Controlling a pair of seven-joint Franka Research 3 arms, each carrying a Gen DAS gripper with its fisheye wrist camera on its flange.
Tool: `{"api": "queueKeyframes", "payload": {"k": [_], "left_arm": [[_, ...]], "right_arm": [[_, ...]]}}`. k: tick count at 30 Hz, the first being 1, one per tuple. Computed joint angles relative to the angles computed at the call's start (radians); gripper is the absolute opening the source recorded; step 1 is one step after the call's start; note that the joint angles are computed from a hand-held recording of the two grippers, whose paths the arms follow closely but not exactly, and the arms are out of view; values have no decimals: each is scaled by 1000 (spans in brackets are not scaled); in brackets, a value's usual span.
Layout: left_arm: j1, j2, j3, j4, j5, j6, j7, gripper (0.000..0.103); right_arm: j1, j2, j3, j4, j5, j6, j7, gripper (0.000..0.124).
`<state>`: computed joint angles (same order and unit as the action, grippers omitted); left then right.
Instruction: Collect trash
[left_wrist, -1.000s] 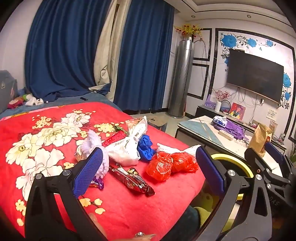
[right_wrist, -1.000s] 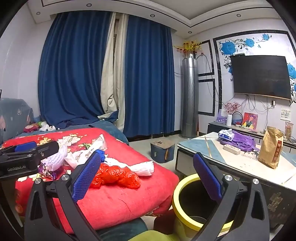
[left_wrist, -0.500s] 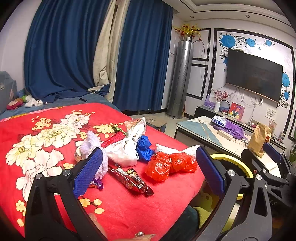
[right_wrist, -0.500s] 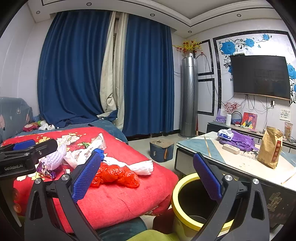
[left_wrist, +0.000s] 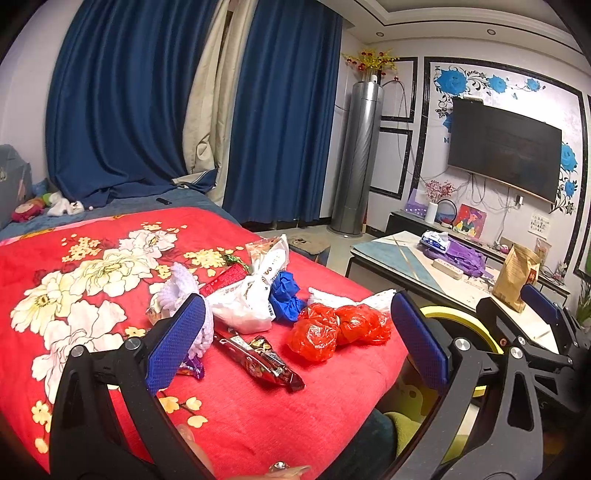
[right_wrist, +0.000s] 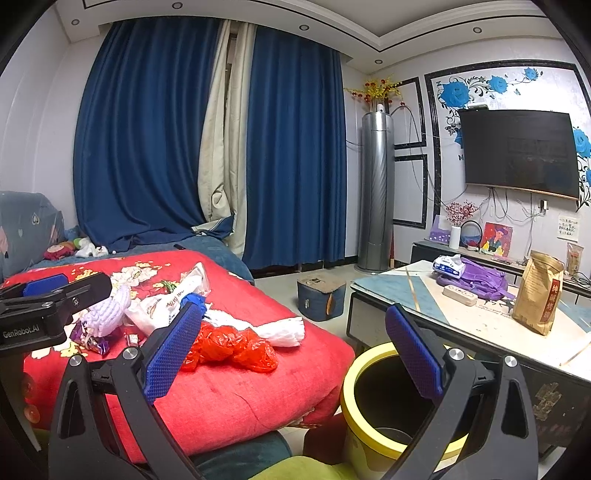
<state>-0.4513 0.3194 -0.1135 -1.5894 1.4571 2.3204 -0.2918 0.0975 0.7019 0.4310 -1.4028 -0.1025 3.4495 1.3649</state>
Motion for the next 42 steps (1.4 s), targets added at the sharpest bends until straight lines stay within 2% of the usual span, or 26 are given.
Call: {"api": "queueKeyframes", "payload": {"k": [19,23,24,26,30,33,37,41,42], "left_arm": [[1,-2,-1,-3,-2,-1,3,92],[3,-4,-1,-6,-9,-5,6,92],[4,-6,-2,-8,-16,-10,7,92],[8,-12,-2,-17,-28,-14,3,92],[18,-26,-3,-40,-42,-27,-15,92],[25,-36,-6,-52,-49,-39,-23,92],[36,-46,-11,-66,-59,-49,-33,92],[46,-60,-14,-84,-66,-63,-44,92],[50,-64,-15,-91,-68,-66,-48,92]], "right_arm": [[-19,-1,15,-15,-12,-1,3,97],[-42,8,44,-15,-37,-13,3,97],[-77,18,88,-16,-70,-27,-1,97],[-104,23,129,-18,-92,-41,-18,97],[-198,72,300,4,-164,-115,-100,97],[-241,102,389,9,-173,-165,-170,97],[-214,124,406,67,-133,-257,-230,97],[-146,153,368,174,-83,-367,-268,97],[-116,157,337,205,-69,-392,-261,97]]}}
